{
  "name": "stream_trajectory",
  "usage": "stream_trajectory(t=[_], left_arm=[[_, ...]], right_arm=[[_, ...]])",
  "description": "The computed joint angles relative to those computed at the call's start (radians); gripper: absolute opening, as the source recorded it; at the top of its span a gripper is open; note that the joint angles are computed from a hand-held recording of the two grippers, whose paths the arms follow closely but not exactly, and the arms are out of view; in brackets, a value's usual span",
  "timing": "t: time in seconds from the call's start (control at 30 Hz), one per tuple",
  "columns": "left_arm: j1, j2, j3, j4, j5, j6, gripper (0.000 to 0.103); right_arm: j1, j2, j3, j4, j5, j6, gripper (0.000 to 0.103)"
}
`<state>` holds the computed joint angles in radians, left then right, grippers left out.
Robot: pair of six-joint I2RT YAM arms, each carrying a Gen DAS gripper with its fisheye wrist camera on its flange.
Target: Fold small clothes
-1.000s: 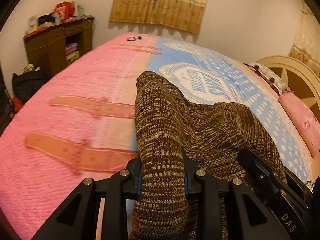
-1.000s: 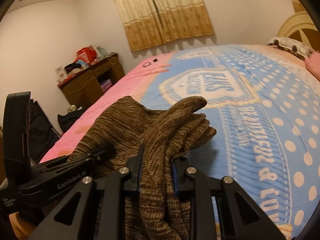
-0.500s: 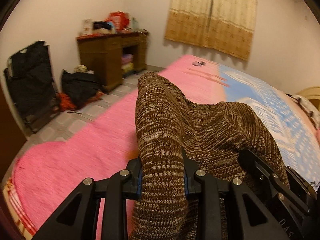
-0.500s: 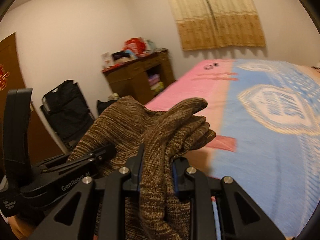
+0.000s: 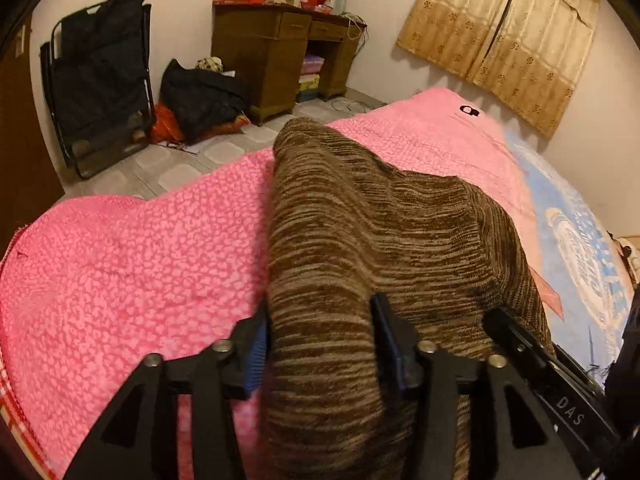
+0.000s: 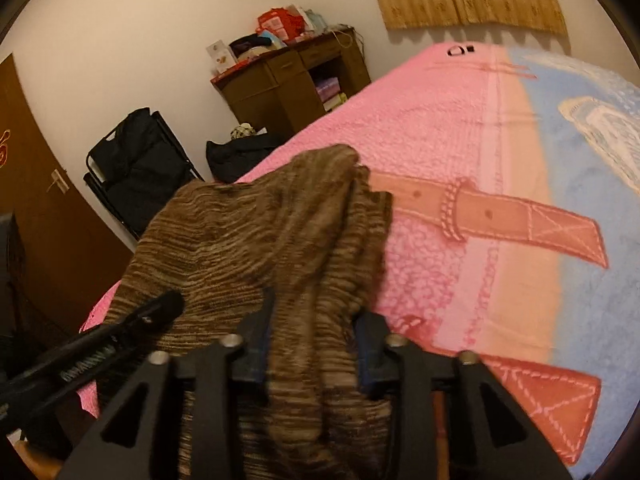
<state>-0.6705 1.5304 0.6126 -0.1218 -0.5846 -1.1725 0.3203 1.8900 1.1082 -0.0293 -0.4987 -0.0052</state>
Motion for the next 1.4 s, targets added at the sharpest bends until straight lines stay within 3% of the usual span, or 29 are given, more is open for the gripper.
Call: stream_trajectory(t=[0.07, 0.2, 0.23, 0.27, 0.33, 0.37, 0.47, 0.53, 0.67, 0.77, 0.83, 0.93, 1.0, 1.07, 1.1, 1.3, 1.4], left_arm=[[-0.026, -0.087, -0.059, -0.012, -0.010, -0.014, 0.058], [-0.173, -0.159, -0.054, -0.203, -0.126, -0.143, 0.060], [-0.206, -0.156, -0.039, -0.251, -0.149, -0.178, 0.060], [-0.251, -0.134, -0.010, -0.331, -0.185, -0.242, 0.060], [-0.293, -0.087, 0.037, -0.444, -0.225, -0.325, 0.060], [-0.317, -0.057, 0.066, -0.500, -0.237, -0.369, 0.060], [-0.319, -0.007, 0.079, -0.519, -0.235, -0.390, 0.060], [-0.303, 0.015, 0.075, -0.477, -0.175, -0.355, 0.060], [-0.307, 0.065, 0.083, -0.468, -0.148, -0.360, 0.060], [-0.347, 0.068, 0.096, -0.519, -0.158, -0.408, 0.060], [-0.379, 0.073, 0.116, -0.572, -0.167, -0.451, 0.060], [-0.437, 0.098, 0.162, -0.658, -0.187, -0.508, 0.061], [-0.489, 0.106, 0.192, -0.718, -0.203, -0.557, 0.061], [-0.539, 0.104, 0.215, -0.766, -0.211, -0.607, 0.068], [-0.562, 0.102, 0.226, -0.786, -0.216, -0.630, 0.071], [-0.657, 0.031, 0.370, -0.938, -0.248, -0.617, 0.071], [-0.770, 0.017, 0.509, -1.166, -0.326, -0.744, 0.074]], right_arm=[[-0.025, -0.009, -0.007, -0.024, -0.011, -0.017, 0.061], [-0.096, -0.110, -0.143, 0.036, -0.056, 0.005, 0.062], [-0.113, -0.168, -0.211, 0.067, -0.048, 0.012, 0.054], [-0.119, -0.212, -0.256, 0.087, -0.031, 0.014, 0.040], [-0.106, -0.320, -0.343, 0.123, 0.059, 0.009, 0.022], [-0.088, -0.379, -0.387, 0.145, 0.107, 0.003, 0.021], [-0.039, -0.504, -0.459, 0.178, 0.162, -0.031, 0.021], [-0.004, -0.528, -0.456, 0.148, 0.154, -0.065, 0.021], [0.046, -0.453, -0.422, 0.080, 0.181, -0.077, 0.020], [0.034, -0.341, -0.376, 0.035, 0.184, -0.059, 0.017], [0.003, -0.359, -0.409, 0.054, 0.150, -0.045, 0.017], [0.013, -0.443, -0.432, 0.002, 0.177, -0.039, 0.025], [0.020, -0.552, -0.487, -0.014, 0.197, -0.031, 0.044], [0.027, -0.648, -0.535, -0.013, 0.223, -0.012, 0.086], [0.024, -0.698, -0.556, -0.017, 0.232, 0.001, 0.092], [-0.064, -0.968, -0.577, -0.180, 0.147, 0.029, 0.093], [-0.160, -1.065, -0.506, -0.316, 0.016, 0.067, 0.093]])
